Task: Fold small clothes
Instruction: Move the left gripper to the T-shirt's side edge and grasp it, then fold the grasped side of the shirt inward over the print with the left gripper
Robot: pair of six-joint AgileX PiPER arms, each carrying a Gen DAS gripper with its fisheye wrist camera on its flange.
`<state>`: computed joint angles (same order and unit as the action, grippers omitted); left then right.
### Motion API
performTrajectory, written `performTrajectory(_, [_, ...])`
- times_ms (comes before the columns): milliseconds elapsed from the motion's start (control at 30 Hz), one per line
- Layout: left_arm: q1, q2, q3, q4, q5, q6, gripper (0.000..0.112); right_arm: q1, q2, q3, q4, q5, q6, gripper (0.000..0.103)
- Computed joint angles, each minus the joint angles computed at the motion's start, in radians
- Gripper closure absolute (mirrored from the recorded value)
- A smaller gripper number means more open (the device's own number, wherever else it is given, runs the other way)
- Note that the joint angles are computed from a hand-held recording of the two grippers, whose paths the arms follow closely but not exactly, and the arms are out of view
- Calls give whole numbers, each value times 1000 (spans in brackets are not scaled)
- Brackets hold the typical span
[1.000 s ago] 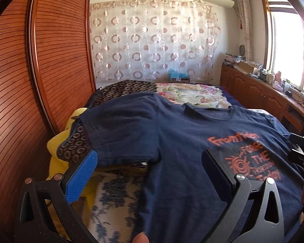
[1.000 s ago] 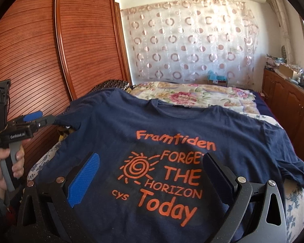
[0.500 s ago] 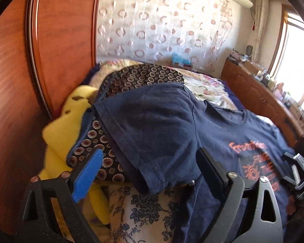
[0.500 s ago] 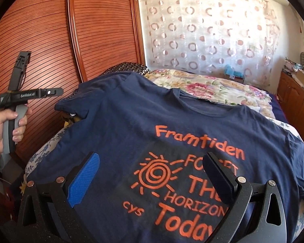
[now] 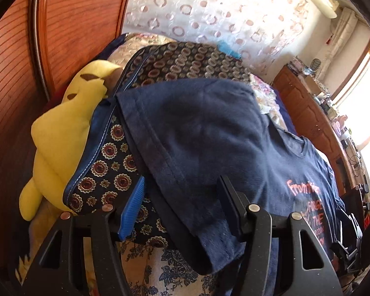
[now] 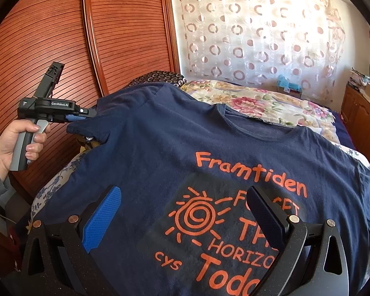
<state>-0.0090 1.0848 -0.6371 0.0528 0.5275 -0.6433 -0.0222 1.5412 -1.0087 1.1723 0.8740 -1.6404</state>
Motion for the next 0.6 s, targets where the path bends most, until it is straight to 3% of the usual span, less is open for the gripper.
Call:
performTrajectory(133, [9,7,8,-22,-21,23,53,12,14,-15,-6,2,24,2])
performTrajectory(233, [-44,-3,-6,110,-11,-84,88,14,19,-16,-2,-1,20,2])
performTrajectory(333, [-149,-9,-43,329,52,-281,104,25,33,-31,-9,-7,31,2])
performTrajectory(433, [-210,4,-104,367,77,-287,107,38,56,-57,-23,-13,61,2])
performTrajectory(533, [-312,53,-197,487,162,-369,107,37,63,-68,-19,-6,74,2])
performTrajectory(600, [-360,101,-281,482,178,-349,107,24,57,-65,-7,-1,65,2])
